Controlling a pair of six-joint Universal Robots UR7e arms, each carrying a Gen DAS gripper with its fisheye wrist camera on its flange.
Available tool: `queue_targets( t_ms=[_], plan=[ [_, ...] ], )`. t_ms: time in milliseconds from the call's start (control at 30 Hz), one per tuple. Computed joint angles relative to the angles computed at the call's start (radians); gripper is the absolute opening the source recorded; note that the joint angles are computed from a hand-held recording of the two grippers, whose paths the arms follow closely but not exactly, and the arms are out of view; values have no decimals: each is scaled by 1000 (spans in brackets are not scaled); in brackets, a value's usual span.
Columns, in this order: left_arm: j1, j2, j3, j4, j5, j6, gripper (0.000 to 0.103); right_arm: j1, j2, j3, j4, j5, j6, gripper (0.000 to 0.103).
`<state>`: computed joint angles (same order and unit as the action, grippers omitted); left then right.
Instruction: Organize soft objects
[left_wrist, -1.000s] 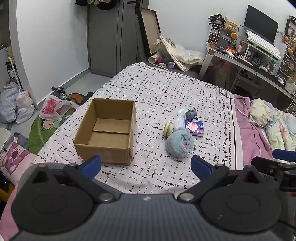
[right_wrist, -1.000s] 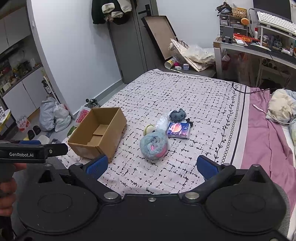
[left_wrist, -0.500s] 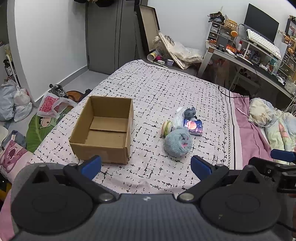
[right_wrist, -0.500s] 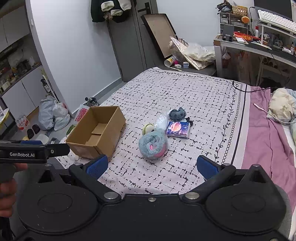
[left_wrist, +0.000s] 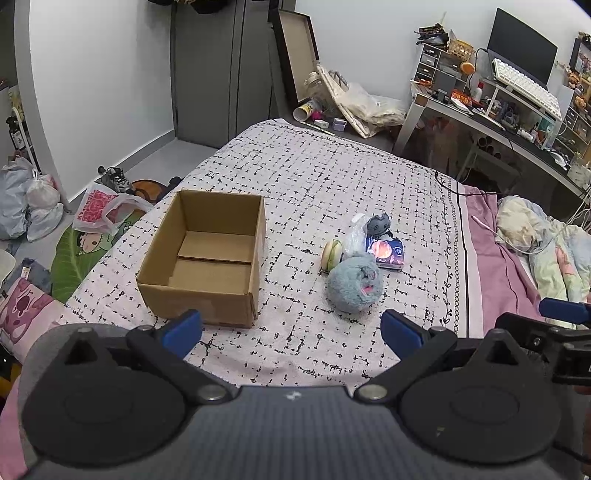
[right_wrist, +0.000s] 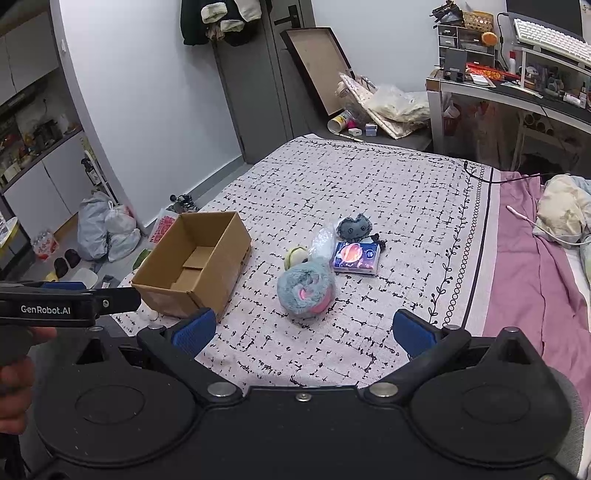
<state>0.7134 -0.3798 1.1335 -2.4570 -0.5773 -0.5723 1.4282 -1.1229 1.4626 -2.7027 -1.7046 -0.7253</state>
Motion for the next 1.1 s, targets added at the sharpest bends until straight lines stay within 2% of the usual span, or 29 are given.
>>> queue_targets(
  t_ms=[500, 733, 967, 1100],
  plan=[
    [3, 12, -22, -2, -5, 7, 102, -4, 13, -21, 3, 8, 5, 103],
    [27, 56, -90, -36, -36, 65, 102, -22, 49, -66, 3, 44, 70, 103],
    [61, 125, -208, -18, -97, 89, 99, -44, 110, -163, 71, 72, 157, 101],
    [75, 173, -289, 12, -115, 97, 99, -53, 148, -224, 118, 71, 202, 95]
  ],
)
